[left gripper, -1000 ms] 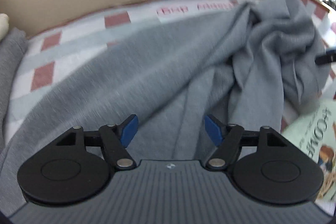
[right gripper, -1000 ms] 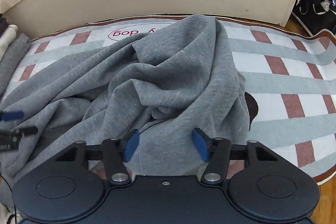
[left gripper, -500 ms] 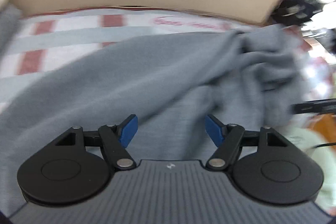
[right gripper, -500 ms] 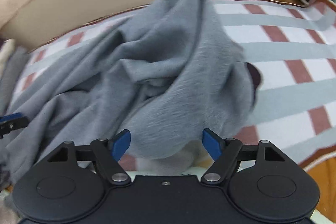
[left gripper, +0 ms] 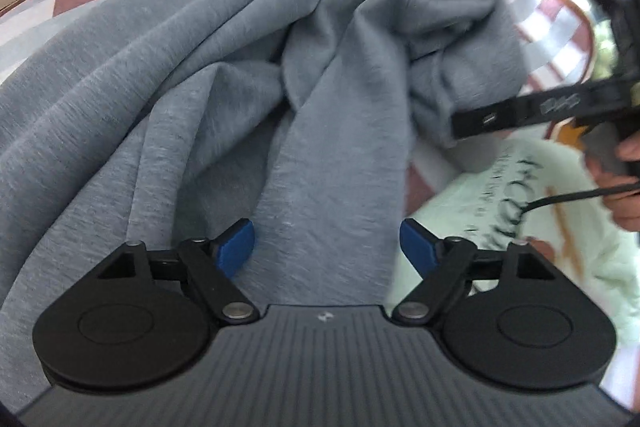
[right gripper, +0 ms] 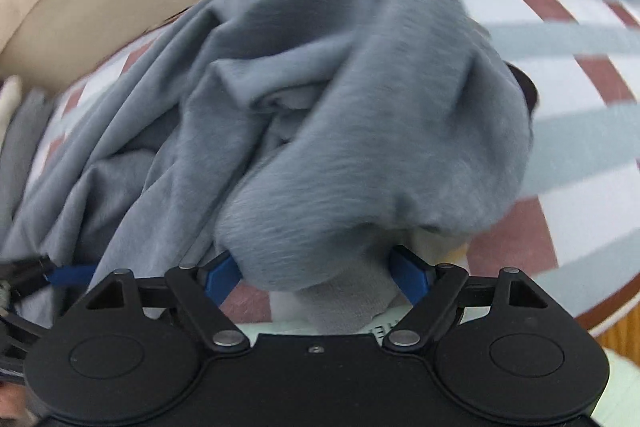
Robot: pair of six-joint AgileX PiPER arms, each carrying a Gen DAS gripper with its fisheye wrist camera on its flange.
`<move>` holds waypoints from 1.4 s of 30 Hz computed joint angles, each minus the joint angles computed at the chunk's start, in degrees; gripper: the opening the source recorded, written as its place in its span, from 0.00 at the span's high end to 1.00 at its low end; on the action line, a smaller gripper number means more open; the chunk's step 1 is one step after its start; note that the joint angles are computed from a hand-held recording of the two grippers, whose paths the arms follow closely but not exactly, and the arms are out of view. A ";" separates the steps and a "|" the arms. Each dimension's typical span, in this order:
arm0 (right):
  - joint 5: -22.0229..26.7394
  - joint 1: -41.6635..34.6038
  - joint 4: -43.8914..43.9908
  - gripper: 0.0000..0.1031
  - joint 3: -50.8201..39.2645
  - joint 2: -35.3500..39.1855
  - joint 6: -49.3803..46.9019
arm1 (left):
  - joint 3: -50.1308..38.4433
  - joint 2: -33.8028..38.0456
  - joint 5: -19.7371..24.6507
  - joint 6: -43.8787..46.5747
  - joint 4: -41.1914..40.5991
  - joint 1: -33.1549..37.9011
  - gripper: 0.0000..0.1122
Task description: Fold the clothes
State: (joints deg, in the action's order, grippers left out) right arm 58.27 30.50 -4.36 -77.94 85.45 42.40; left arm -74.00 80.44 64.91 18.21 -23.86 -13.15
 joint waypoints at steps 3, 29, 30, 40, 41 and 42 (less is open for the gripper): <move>-1.37 0.15 -3.37 0.21 2.13 -1.53 2.24 | 1.14 0.87 -1.54 -1.29 0.02 0.19 0.28; 6.93 -3.54 -44.99 0.93 2.47 -5.85 7.09 | 9.72 -19.11 -19.98 -49.57 57.72 -9.53 0.90; 6.29 -4.87 -44.75 0.93 1.95 -5.57 6.07 | 9.27 -19.28 -20.50 -48.87 55.85 -7.53 0.90; 2.04 -14.31 -39.01 0.94 -8.73 -0.89 -6.19 | 2.01 -21.08 -16.64 -46.28 53.23 -2.14 0.91; 2.16 -14.81 -38.63 0.94 -10.91 0.10 -9.61 | -0.07 -20.94 -14.67 -46.47 54.84 -4.68 0.91; 2.89 -15.16 -38.73 0.94 -13.72 1.57 -12.82 | -0.98 -21.47 -14.57 -46.50 54.16 -5.78 0.92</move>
